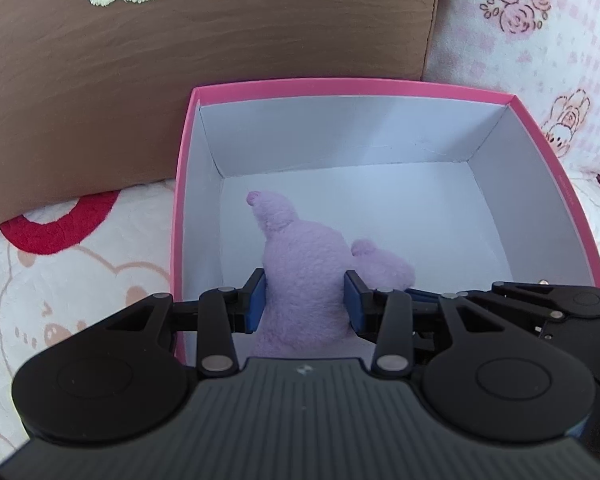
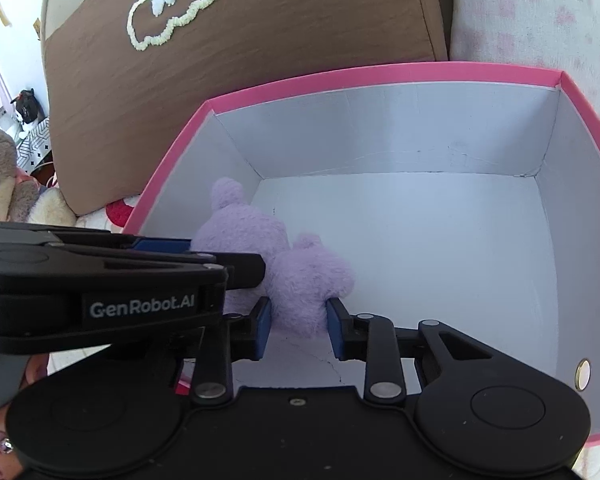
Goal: Organize objects
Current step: 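Open the left gripper to drop the plush into the box, withdraw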
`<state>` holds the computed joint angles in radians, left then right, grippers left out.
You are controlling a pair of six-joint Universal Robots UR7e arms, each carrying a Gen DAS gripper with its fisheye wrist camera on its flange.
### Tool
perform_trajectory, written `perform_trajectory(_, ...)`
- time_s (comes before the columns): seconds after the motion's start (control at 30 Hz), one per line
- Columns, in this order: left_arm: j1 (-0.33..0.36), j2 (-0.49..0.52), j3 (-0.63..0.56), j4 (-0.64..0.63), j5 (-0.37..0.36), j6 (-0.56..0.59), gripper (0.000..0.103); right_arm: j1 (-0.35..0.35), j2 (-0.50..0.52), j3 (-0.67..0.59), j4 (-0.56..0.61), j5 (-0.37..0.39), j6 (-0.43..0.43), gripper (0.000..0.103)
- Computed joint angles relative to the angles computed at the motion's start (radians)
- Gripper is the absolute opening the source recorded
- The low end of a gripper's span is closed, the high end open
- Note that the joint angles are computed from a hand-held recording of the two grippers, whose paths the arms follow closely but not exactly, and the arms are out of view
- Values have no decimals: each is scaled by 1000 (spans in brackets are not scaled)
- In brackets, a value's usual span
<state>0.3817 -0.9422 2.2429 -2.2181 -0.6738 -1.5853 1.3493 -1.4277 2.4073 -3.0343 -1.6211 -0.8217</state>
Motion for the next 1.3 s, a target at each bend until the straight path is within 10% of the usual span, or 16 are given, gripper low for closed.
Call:
perform_trajectory(0.47,-31,-45,-32,171,-43,-97,60,25,-37,26,-41,-46,3,34)
perform_trajectory(1.3,-243,-171,-195,532,-209,-193,63,173,-501,19,397,-121,25,50)
